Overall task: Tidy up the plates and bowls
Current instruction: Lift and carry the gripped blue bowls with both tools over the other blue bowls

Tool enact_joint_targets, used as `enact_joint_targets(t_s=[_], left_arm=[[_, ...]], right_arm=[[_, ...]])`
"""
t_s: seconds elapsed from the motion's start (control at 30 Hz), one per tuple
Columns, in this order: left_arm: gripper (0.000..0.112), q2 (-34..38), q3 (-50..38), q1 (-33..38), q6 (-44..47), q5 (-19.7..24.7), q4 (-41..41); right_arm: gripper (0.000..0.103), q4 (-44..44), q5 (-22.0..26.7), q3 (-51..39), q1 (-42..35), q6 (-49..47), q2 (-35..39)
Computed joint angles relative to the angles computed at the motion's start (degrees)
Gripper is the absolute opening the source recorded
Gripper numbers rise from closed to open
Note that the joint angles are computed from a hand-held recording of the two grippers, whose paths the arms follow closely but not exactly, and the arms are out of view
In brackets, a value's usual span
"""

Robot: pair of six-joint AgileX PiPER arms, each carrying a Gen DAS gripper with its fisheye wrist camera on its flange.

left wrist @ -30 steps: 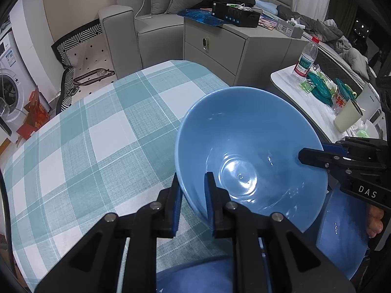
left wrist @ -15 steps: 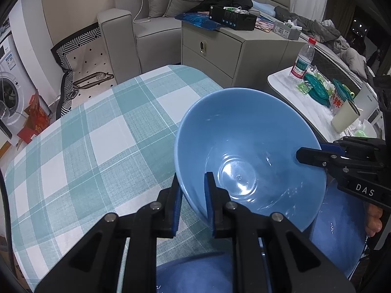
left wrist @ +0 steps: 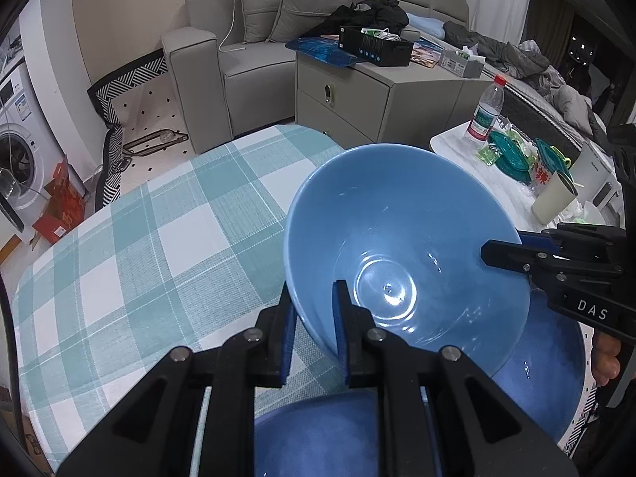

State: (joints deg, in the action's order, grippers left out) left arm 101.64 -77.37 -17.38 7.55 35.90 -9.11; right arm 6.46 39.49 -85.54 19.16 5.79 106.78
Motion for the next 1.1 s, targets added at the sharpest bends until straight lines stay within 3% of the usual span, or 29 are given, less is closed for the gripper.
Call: enact_joint_targets(t_s=[1.1], left_arm=[[0.015,-14.85,9.82,3.24,1.85,-0.20,-1.60]], right_arm=[[0.019,-9.68,3.70,0.08,8.41,9.28,-8.05]])
